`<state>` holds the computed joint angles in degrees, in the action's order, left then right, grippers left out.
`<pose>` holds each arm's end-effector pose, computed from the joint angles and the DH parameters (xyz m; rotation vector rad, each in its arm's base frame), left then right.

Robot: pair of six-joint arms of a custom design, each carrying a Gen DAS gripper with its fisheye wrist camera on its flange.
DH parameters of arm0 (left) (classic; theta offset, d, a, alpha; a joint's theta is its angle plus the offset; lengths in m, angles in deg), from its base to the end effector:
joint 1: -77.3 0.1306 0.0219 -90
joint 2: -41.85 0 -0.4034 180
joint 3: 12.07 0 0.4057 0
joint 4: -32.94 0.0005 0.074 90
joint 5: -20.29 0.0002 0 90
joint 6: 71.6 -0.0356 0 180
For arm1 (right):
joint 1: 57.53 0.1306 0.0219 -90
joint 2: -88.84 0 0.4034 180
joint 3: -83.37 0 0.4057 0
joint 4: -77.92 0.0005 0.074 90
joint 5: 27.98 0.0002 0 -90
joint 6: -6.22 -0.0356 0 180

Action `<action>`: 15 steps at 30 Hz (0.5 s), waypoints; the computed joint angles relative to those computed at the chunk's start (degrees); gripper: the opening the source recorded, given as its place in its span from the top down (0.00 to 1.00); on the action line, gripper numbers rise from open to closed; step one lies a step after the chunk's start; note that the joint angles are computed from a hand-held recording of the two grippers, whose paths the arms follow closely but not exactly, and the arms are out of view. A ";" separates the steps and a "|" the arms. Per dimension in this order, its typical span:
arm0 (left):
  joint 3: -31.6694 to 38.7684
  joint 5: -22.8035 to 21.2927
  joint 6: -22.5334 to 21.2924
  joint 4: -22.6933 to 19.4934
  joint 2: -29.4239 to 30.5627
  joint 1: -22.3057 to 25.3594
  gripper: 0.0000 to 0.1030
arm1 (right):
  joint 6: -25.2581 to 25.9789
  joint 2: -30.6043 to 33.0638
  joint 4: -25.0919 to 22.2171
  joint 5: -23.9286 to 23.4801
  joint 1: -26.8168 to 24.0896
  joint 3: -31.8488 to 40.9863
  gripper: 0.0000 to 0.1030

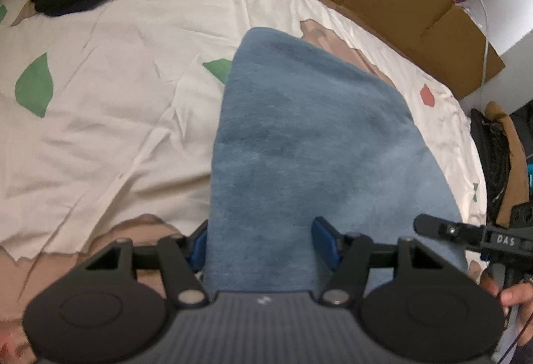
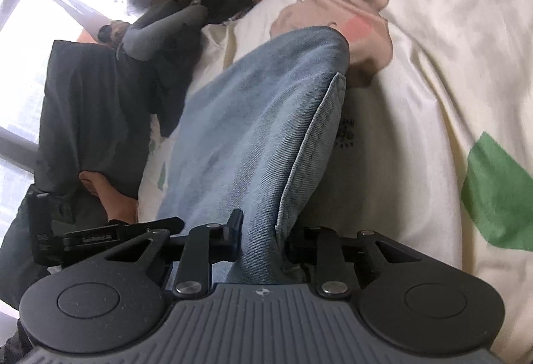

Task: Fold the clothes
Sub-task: 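Grip the folded jeans stack with both grippers and lift it off the sheet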

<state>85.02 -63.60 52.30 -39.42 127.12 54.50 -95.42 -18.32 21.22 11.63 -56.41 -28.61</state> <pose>0.4034 -0.1742 0.5204 -0.2235 2.6921 -0.4641 0.3525 0.0338 0.3969 -0.0676 2.5014 1.2318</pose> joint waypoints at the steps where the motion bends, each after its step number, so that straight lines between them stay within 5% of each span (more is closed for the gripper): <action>1: 0.04 -0.08 -0.04 0.08 0.05 -0.24 0.36 | 0.35 -0.10 -0.36 -0.14 -0.26 0.19 0.76; 15: 2.83 0.02 1.99 1.71 3.53 -4.83 0.36 | 9.74 0.97 -9.49 -2.97 -8.29 2.64 0.76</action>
<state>87.85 -63.58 54.29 -37.70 130.64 49.67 -85.68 -17.35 11.72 8.67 -64.69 -25.97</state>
